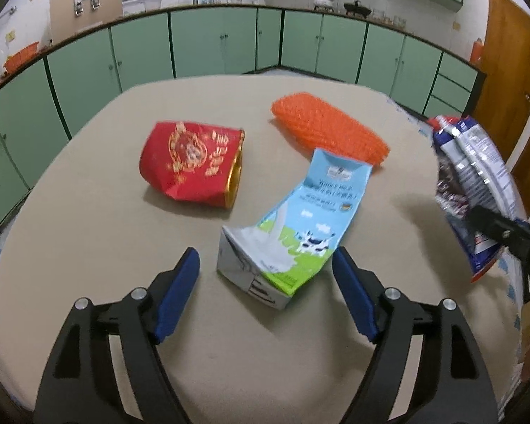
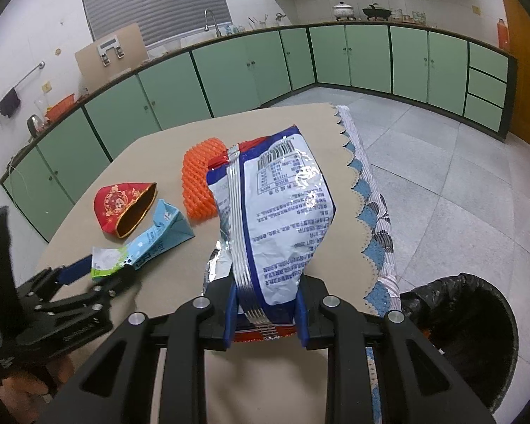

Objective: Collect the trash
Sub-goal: 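Grasp the whole milk carton with the left tool while the right tool holds the snack bag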

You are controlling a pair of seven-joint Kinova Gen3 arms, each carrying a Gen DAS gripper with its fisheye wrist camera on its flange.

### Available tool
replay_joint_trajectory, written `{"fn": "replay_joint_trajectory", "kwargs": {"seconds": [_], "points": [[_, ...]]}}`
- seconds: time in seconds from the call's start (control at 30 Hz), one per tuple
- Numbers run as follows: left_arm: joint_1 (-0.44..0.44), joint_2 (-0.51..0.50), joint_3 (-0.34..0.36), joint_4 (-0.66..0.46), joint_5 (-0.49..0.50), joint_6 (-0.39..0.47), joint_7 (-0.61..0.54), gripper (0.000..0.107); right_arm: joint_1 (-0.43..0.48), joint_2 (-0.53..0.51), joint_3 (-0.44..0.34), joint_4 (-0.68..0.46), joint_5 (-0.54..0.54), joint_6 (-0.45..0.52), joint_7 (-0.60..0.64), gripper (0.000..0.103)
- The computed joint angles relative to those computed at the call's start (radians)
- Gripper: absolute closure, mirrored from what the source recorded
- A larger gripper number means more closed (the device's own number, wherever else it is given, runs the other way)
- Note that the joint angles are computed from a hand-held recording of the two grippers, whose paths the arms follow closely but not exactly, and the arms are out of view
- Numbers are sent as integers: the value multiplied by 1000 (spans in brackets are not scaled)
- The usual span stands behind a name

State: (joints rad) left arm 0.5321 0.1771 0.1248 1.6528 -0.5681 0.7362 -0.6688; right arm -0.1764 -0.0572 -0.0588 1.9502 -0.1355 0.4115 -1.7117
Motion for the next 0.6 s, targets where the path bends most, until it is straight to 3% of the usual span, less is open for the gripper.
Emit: {"fn": "replay_joint_trajectory", "kwargs": {"seconds": [0.27,0.33,0.6], "points": [[4,29,-2,-34,9,4,-25,29,2,0,2,5,-4,1,2,77],[9,42,-5,-51,15,18,-34,49,1,0,2,5,-4,-1,1,77],[48,12,-21,-21,-41,-20,41,59,2,-24,4,25,-5,-17,10,77]]}}
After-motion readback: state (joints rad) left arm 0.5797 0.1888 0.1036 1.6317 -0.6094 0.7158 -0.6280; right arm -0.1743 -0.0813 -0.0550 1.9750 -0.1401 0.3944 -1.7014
